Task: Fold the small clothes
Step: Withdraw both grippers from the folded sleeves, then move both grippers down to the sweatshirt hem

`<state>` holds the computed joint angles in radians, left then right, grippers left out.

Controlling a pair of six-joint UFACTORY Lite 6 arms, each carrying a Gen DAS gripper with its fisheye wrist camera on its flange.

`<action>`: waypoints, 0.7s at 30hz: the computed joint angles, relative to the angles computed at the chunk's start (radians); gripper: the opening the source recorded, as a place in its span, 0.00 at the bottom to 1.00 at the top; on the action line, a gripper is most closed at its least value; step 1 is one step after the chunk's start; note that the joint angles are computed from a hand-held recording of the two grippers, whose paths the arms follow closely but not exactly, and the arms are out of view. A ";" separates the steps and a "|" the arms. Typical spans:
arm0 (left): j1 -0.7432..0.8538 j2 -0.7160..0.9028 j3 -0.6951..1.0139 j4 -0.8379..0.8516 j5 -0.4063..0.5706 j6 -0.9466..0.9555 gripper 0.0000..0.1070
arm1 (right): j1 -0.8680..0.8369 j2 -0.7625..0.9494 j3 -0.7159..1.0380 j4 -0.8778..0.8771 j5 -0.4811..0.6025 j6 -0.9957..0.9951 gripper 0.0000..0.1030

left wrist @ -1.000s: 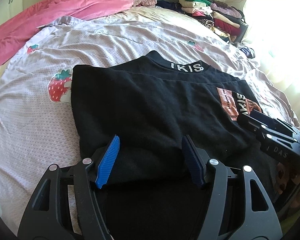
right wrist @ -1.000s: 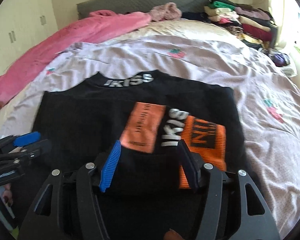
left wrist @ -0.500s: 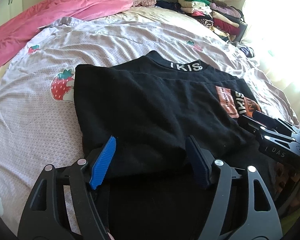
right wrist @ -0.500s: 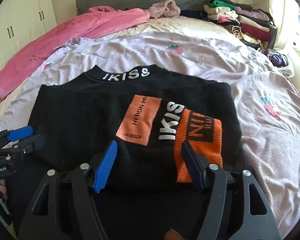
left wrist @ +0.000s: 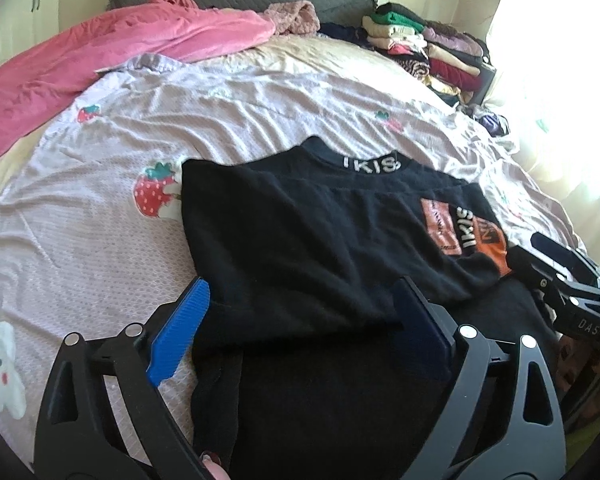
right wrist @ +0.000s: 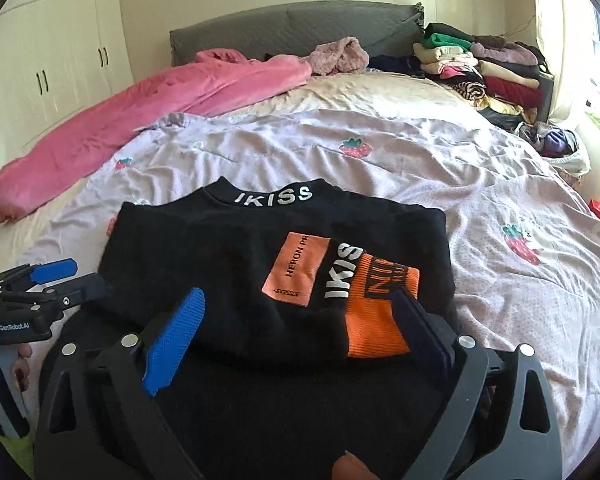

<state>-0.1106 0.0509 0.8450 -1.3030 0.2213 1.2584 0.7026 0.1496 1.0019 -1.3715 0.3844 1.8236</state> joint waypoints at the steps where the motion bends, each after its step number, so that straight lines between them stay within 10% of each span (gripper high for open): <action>1: 0.000 -0.019 -0.010 -0.004 -0.002 0.002 0.81 | 0.001 -0.019 -0.015 0.008 0.001 -0.006 0.91; 21: 0.026 -0.278 -0.146 0.320 0.015 -0.339 0.87 | 0.078 -0.245 -0.126 0.127 0.121 -0.080 0.93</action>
<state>-0.0844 -0.2274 0.6986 -0.9828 0.2367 0.9196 0.7810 -0.0957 0.8755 -1.2444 0.5049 1.7432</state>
